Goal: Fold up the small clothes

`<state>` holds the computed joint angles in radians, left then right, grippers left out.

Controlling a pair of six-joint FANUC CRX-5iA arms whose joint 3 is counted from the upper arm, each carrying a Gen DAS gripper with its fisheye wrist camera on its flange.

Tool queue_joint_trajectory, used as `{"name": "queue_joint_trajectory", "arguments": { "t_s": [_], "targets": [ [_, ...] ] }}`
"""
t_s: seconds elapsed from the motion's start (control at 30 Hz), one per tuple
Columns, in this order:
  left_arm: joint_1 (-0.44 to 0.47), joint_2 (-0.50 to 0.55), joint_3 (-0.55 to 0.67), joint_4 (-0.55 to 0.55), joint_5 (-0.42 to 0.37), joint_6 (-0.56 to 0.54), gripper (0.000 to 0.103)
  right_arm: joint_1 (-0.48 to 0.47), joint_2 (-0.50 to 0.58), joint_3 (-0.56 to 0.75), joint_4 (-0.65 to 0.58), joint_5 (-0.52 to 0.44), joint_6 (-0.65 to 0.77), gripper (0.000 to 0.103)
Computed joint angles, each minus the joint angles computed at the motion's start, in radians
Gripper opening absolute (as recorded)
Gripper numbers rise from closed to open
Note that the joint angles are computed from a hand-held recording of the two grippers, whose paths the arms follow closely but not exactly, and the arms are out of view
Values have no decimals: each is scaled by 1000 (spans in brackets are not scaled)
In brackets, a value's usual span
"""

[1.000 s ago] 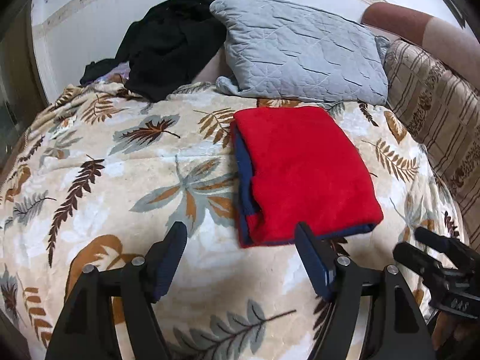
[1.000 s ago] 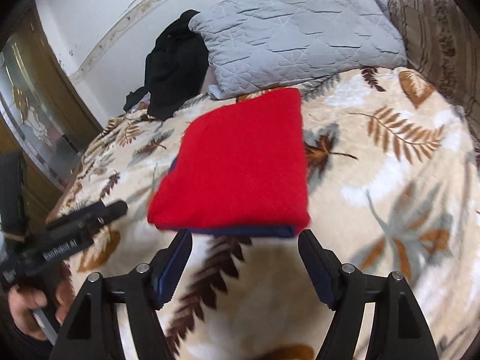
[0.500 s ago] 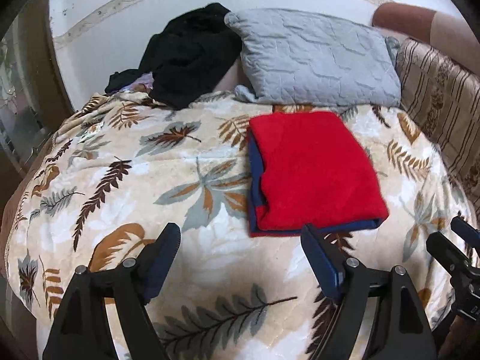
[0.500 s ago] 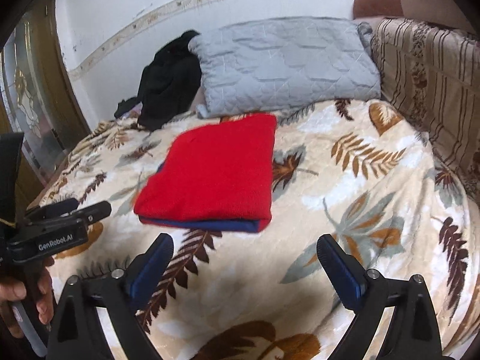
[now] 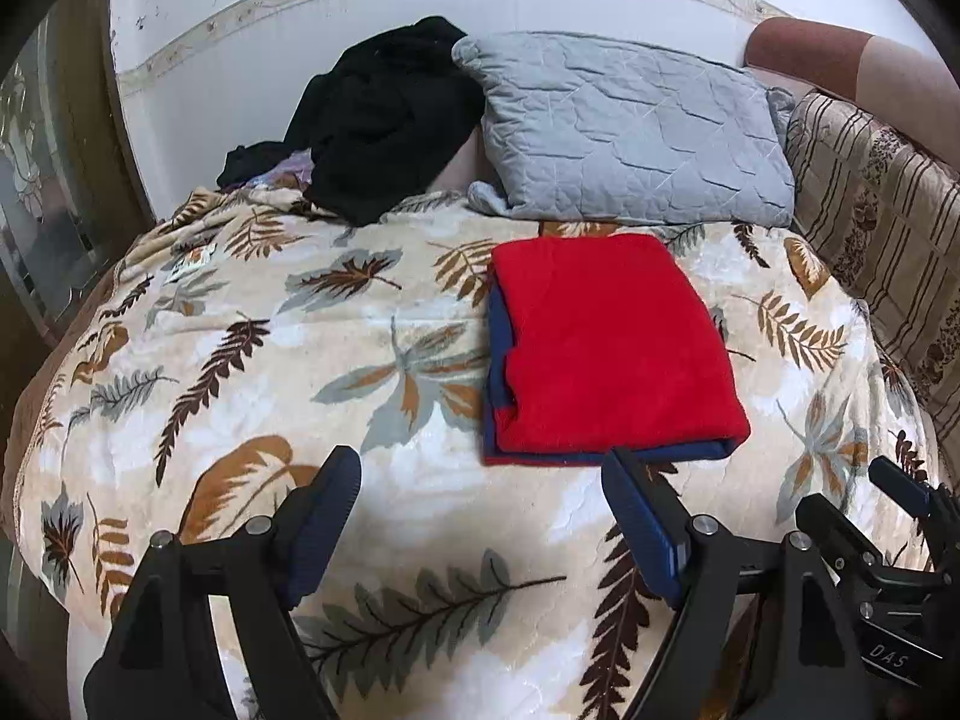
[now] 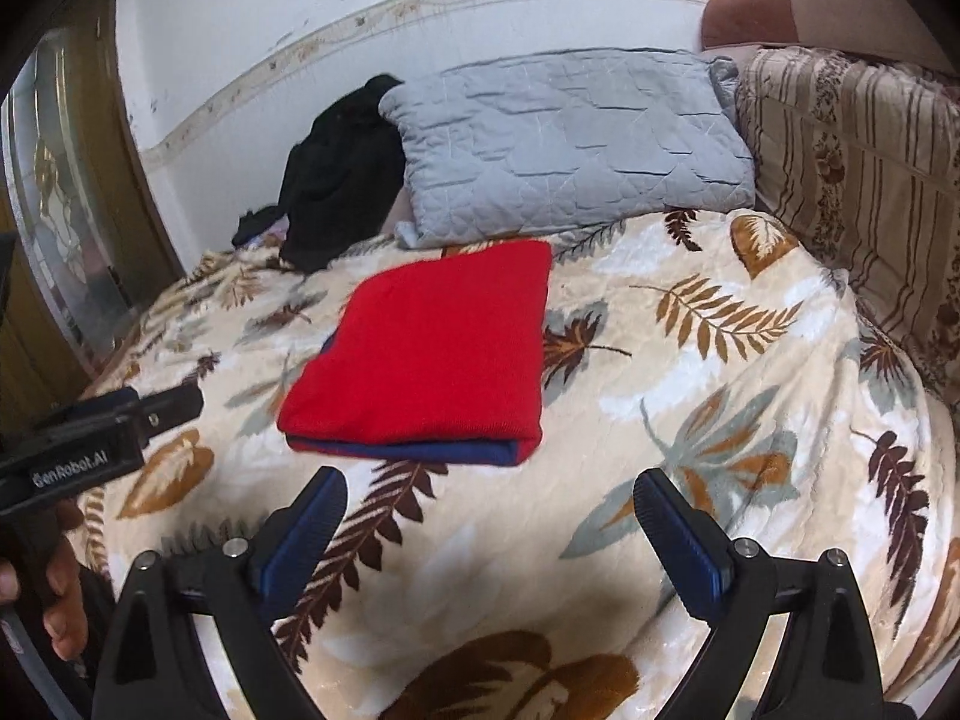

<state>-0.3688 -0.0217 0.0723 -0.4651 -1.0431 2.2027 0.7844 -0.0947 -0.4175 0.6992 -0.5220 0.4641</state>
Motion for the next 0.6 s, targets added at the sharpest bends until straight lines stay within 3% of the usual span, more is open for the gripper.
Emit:
{"name": "queue_joint_trajectory", "arguments": {
  "t_s": [0.33,0.5,0.6],
  "targets": [
    [8,1,-10,-7,7,30,83,14,36,73,36,-80,26,98],
    [33,-23,-39,24,63,8,88,25,62,110,7,-123,72,98],
    [25,-17,-29,7,57,9,92,24,71,127,-7,-134,85,98]
  ]
}}
